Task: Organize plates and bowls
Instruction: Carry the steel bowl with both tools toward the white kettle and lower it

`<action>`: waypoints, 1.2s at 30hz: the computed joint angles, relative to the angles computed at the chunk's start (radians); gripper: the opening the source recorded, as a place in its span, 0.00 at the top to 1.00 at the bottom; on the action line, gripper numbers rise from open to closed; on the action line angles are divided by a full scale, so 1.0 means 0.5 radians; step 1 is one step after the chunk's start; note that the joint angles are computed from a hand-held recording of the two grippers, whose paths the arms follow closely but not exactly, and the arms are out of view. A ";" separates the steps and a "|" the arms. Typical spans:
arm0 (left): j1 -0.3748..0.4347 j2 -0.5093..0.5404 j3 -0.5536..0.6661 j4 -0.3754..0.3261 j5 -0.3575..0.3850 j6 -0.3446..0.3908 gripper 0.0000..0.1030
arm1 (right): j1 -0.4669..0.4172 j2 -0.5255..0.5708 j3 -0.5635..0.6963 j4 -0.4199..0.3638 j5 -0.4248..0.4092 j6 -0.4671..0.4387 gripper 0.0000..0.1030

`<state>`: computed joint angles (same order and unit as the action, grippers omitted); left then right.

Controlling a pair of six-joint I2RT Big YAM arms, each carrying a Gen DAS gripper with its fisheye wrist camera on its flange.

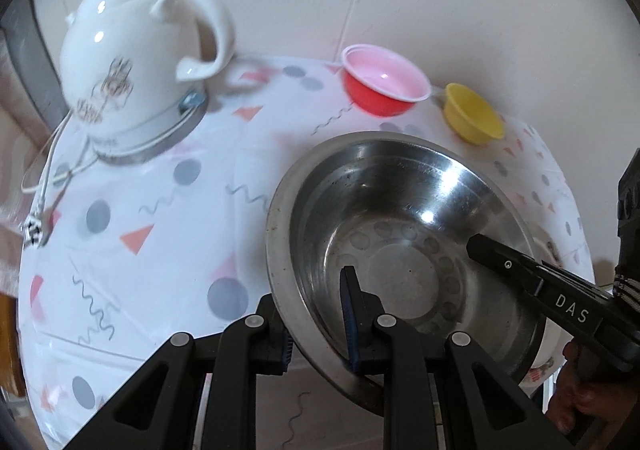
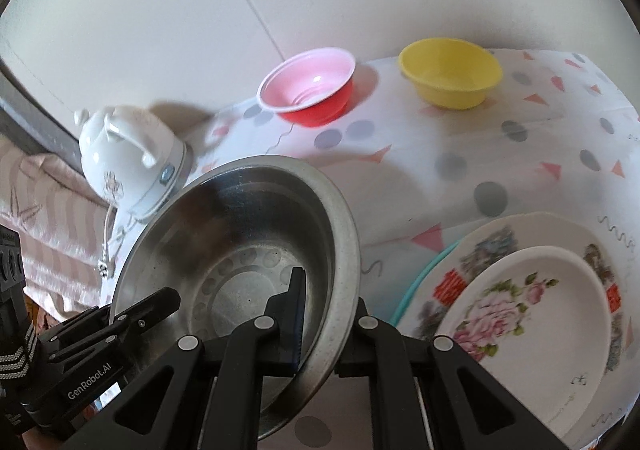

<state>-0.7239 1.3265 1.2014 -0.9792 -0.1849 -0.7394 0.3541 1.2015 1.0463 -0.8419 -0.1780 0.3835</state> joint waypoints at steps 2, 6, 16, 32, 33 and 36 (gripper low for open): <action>0.000 -0.005 -0.021 0.001 -0.012 -0.020 0.80 | 0.019 0.026 -0.006 0.011 0.004 -0.011 0.90; -0.004 -0.007 -0.056 0.010 -0.037 -0.056 0.80 | 0.038 0.067 -0.002 0.039 0.013 -0.041 0.90; -0.018 0.031 -0.067 0.002 -0.057 -0.104 0.79 | 0.049 0.107 -0.021 0.063 0.030 -0.087 0.90; -0.027 0.066 -0.112 -0.024 -0.068 -0.131 0.79 | 0.027 0.129 -0.011 -0.009 -0.085 -0.066 0.87; -0.032 0.069 -0.113 -0.031 -0.073 -0.132 0.79 | 0.016 0.123 -0.014 -0.016 -0.104 -0.057 0.87; -0.038 0.080 -0.115 -0.031 -0.083 -0.108 0.79 | -0.009 0.090 -0.026 -0.034 -0.096 -0.047 0.83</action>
